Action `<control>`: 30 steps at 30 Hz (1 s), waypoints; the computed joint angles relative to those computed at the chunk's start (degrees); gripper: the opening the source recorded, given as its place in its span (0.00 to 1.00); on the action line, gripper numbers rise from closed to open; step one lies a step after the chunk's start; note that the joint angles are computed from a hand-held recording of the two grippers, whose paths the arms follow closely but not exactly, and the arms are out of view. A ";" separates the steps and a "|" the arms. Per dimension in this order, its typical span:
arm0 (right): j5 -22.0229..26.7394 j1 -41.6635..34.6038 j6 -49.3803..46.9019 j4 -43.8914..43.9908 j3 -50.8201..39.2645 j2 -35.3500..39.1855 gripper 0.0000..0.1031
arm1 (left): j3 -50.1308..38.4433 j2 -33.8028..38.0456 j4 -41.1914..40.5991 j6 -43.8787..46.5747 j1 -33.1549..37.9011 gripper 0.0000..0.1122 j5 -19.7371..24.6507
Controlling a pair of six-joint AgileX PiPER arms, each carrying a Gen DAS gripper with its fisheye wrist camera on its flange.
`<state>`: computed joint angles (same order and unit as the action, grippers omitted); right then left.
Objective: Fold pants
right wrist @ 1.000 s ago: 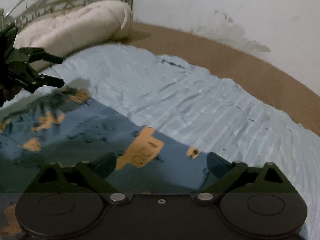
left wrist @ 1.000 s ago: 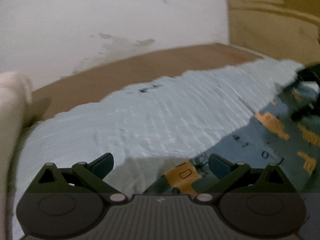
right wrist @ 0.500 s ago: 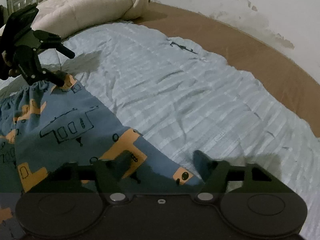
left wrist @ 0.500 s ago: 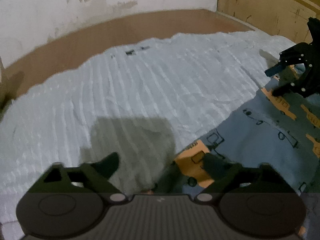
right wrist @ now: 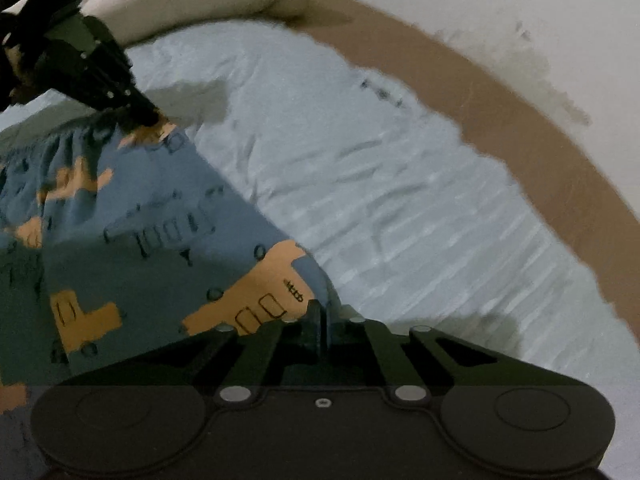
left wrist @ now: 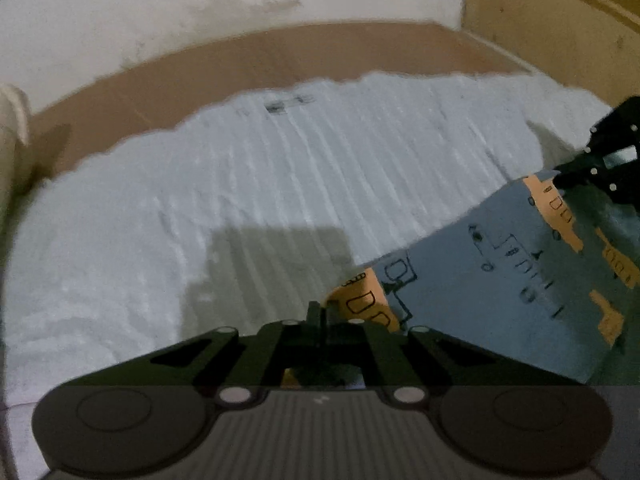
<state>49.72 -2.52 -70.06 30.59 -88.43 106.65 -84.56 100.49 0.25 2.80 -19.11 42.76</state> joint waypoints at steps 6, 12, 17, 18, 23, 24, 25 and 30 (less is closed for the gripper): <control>-15.55 2.79 -0.07 4.48 5.25 -4.04 0.00 | 4.91 -4.15 13.73 -15.93 -1.72 0.00 -8.72; -28.38 8.25 4.04 -0.61 9.26 -3.89 0.00 | 4.29 -3.25 21.48 -25.96 -3.41 0.00 -8.11; -32.24 7.24 -8.28 12.63 16.42 -9.35 0.00 | 10.24 -10.20 22.63 -27.97 -4.54 0.00 -11.28; -31.88 6.34 -13.02 17.79 18.51 -11.50 0.00 | 11.78 -12.30 23.15 -28.78 -5.08 0.00 -11.65; -28.61 2.77 -26.72 31.70 29.21 -23.20 0.00 | 18.36 -22.53 27.41 -34.19 -10.34 0.00 -9.50; -27.58 1.92 -27.97 32.98 31.11 -25.49 0.00 | 18.97 -24.05 28.84 -35.91 -11.97 0.00 -8.35; -26.46 0.93 -29.14 34.24 33.06 -27.92 0.00 | 19.95 -25.80 30.09 -37.46 -13.53 0.00 -7.37; -19.58 -4.69 -27.96 34.22 42.55 -41.22 0.00 | 25.17 -33.81 37.85 -46.38 -23.62 0.00 -0.91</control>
<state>30.14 -7.21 -98.02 64.82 -45.88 65.43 -59.39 66.68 38.10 -43.58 -42.73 41.86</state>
